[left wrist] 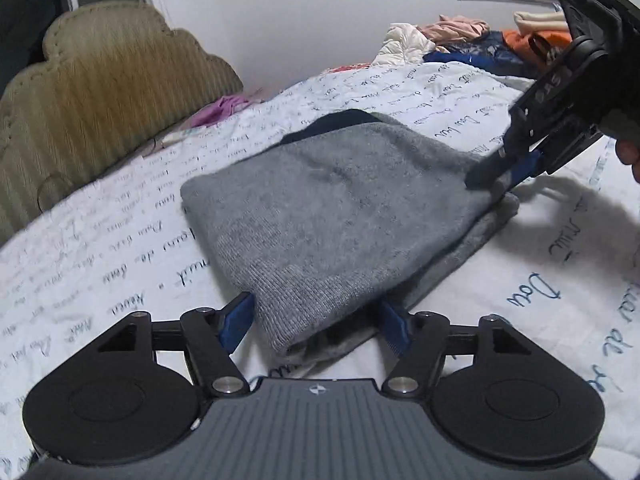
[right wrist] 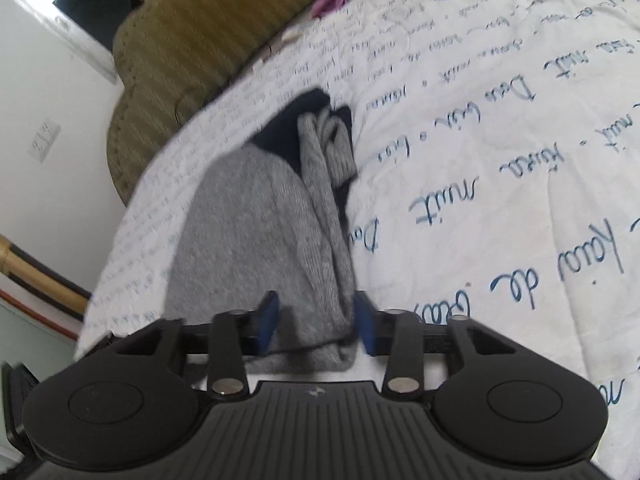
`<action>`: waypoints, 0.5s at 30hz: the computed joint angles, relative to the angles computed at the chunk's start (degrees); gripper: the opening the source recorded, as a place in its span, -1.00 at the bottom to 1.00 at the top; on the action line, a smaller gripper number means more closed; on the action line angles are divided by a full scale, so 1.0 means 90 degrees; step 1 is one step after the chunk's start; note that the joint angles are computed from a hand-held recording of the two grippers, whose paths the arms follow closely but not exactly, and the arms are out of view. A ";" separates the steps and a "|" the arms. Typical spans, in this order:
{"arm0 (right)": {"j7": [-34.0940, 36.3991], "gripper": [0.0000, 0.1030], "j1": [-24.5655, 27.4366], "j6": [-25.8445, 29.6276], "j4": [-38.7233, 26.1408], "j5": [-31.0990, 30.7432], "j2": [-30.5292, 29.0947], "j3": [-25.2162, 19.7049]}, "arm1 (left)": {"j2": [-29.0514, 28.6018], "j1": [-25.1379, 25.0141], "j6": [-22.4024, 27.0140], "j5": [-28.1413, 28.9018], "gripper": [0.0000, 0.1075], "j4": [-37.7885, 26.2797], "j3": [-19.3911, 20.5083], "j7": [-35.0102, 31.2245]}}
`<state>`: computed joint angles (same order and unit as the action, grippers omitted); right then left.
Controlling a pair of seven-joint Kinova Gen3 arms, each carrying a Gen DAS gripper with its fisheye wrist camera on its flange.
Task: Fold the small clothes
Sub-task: 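Grasp the folded sweater again with both grippers and fold it over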
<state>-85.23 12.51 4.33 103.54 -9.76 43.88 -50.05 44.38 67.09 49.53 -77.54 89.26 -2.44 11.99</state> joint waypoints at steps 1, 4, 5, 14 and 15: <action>0.0041 -0.65 -0.0024 -0.0068 0.0042 -0.0043 -0.0028 0.0026 | 0.0024 0.0013 0.0085 0.0010 0.04 -0.0051 -0.0016 -0.0063; -0.0003 -0.73 0.0133 -0.0236 0.0207 0.0135 -0.0091 -0.0185 | -0.0044 0.0053 0.0274 0.0057 -0.68 -0.0065 -0.0085 0.0124; -0.0022 -0.76 0.0168 -0.0279 0.0254 0.0187 -0.0132 -0.0240 | -0.0108 0.0054 0.0270 0.0024 -0.75 0.0004 -0.0093 0.0268; -0.0328 -0.79 0.0335 -0.0222 0.0361 0.0552 0.0056 -0.0377 | -0.0303 -0.0192 0.0525 0.0470 -0.75 0.0164 0.0373 0.0132; -0.0326 -0.79 0.0361 -0.0198 0.0317 0.0498 0.0256 -0.0410 | -0.0224 -0.0255 0.0556 0.0640 -0.69 0.0060 0.0419 -0.0004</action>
<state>-88.17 15.75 2.55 106.39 -5.28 46.18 -53.74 42.36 64.79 54.53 -71.79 89.80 1.33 11.95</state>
